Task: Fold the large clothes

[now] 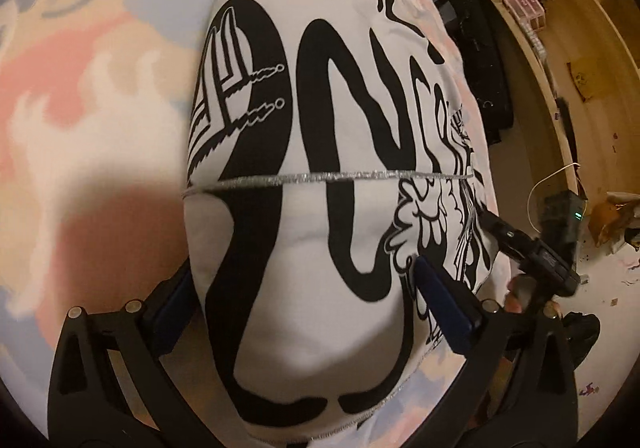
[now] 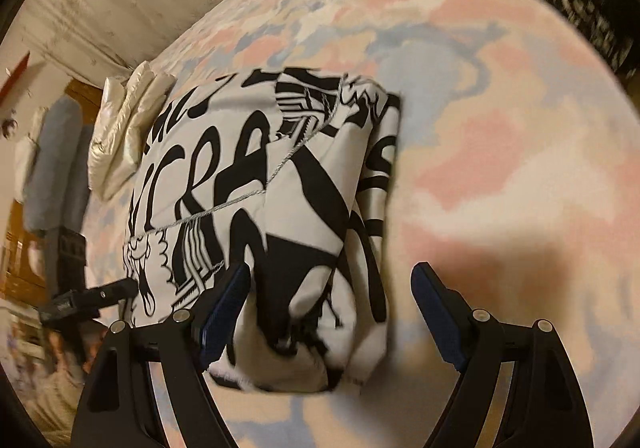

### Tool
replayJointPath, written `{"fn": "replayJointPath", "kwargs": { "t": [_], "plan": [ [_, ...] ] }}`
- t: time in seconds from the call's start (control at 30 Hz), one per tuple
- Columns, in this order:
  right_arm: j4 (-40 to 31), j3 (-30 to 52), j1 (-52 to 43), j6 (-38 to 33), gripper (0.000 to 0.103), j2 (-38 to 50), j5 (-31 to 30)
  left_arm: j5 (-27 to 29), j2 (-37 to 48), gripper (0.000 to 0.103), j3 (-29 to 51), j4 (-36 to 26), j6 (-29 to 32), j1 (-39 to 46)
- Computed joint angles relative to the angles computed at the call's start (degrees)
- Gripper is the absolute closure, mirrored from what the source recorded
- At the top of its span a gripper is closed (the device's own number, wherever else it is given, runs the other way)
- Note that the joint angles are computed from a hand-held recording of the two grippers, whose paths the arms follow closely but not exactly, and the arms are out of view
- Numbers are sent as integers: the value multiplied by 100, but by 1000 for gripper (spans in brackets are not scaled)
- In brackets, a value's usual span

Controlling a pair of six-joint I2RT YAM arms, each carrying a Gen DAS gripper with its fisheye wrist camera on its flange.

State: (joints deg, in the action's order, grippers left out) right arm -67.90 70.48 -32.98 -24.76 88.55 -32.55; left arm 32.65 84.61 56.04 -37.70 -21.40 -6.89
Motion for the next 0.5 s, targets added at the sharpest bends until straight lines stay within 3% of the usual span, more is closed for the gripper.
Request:
{"fn": "replayJointPath", "kwargs": {
  "t": [0.27,0.5],
  "plan": [
    [62,138,187,-201,19,994,-822,322,426,1,-22,600,-52,43],
    [427,32,416,-203,20,1212,-925,326,694,0,-3,1012,-59,-131]
  ]
}}
